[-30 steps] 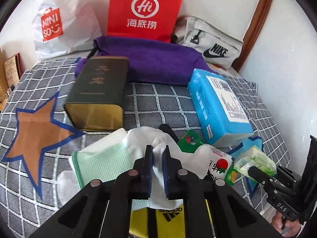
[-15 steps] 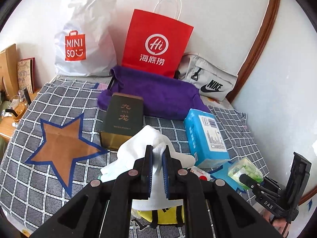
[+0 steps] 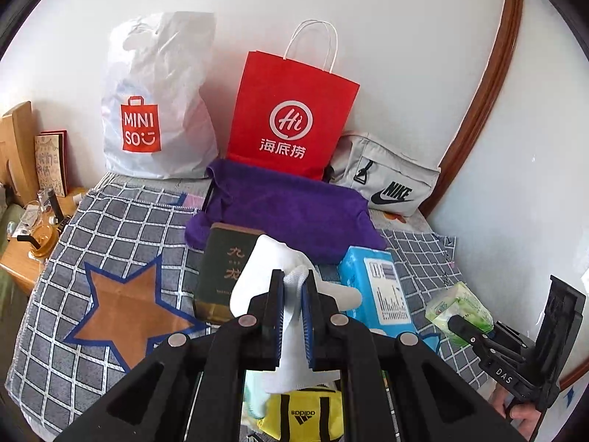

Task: Organize soft objects
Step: 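Carry the white glove with the left tool while the right tool carries the green pack to the purple towel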

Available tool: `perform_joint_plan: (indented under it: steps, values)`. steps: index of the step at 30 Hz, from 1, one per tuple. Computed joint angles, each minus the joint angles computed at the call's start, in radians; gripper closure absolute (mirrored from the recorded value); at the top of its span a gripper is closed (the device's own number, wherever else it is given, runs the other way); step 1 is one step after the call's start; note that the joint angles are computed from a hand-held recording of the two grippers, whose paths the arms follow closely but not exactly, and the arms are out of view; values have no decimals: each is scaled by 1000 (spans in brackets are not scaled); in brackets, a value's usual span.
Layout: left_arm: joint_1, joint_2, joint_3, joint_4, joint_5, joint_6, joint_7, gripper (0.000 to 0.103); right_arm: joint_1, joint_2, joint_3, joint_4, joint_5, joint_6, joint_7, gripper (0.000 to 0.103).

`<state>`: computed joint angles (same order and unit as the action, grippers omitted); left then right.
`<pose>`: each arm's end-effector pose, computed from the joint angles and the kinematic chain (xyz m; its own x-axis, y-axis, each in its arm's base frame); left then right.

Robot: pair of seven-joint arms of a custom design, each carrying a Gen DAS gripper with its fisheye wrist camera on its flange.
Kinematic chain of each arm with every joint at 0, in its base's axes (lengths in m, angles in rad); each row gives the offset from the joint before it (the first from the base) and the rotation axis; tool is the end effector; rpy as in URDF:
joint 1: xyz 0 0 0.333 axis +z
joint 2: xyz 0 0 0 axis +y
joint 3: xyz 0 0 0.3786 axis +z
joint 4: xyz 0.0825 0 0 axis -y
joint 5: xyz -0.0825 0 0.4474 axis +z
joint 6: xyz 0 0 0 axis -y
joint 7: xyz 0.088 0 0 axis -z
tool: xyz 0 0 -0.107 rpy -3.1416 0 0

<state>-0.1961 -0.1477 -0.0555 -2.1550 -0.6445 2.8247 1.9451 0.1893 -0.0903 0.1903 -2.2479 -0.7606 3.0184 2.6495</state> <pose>0.5884 -0.1218 0.5872 -0.2219 -0.9292 0.2955 -0.6922 -0.0633 -0.7189 0.5316 0.2700 0.5166 0.1083 -0.9777 -0.1799 -0.6452 0.0685 -0.7610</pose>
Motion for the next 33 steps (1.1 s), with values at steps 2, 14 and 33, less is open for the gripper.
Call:
perform_joint_plan:
  steps: [2,14,33]
  values:
    - [4,10,0,16,4,-1,-5,94,4,12,-3,18,9,-2,-16,73]
    - [69,108,-45,148,133,-12,-103,94,84,111,-97,155,87,-18,-149,74]
    - [179,404,-159,482,358,-107,-231,94,174,350,-237,451,453,-60,-529,74]
